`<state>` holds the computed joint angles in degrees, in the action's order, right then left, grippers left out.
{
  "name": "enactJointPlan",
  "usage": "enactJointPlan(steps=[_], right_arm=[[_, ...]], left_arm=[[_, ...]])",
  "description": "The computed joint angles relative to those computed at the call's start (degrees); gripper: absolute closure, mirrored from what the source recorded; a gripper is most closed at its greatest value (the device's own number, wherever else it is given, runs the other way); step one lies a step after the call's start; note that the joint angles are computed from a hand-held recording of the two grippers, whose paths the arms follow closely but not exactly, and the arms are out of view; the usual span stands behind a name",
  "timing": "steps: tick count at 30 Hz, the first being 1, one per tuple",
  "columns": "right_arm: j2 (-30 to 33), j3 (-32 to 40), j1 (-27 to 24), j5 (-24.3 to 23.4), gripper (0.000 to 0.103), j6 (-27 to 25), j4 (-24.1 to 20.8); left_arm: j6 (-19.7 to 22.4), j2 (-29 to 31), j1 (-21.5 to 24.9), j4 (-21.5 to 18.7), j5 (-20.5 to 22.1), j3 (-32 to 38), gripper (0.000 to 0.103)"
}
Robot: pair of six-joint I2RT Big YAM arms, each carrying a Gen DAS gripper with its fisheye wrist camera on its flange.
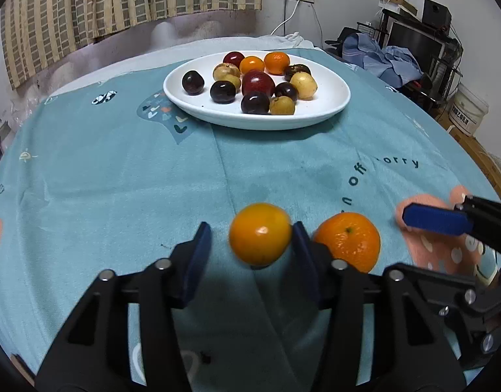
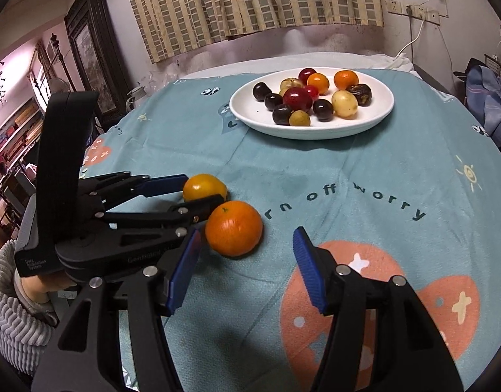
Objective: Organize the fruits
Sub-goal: 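Grasp the orange with the left gripper while the right gripper grasps the mandarin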
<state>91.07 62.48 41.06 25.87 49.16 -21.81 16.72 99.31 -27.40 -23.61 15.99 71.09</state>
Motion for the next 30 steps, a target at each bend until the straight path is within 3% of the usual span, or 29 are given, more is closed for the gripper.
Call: enactJointPlan(steps=[2,8,12,16,22,30], right_arm=[[0.1,0.1,-0.2,-0.4,0.044,0.1,0.0],[0.3,0.1,-0.5,-1.0,0.044,0.3,-0.1],[0.9,0.8,-0.7,-2.1,0.044,0.1,-0.7],[4.2,4.8,-1.1,-4.2,0.044,-2.7,-3.8],[7.2,8.6,-1.7,-4.9,0.044,-4.8,-6.7],[6.9,8.0,-2.0,-5.0,0.044,-4.0,-6.2]], left_arm=[[0.4,0.7,-0.1,-1.5,0.6,0.9,0.064],[-0.1,-0.7,0.1,1.1,-1.2,-0.7,0.065],[-2.8,-1.4,1.7,2.2,-1.8,-0.7,0.065],[-4.9,-1.1,2.7,2.1,-2.2,0.0,0.065],[-4.0,-1.2,2.2,2.4,-2.8,-0.4,0.065],[-3.2,-1.9,1.4,4.5,-5.2,-1.8,0.065]])
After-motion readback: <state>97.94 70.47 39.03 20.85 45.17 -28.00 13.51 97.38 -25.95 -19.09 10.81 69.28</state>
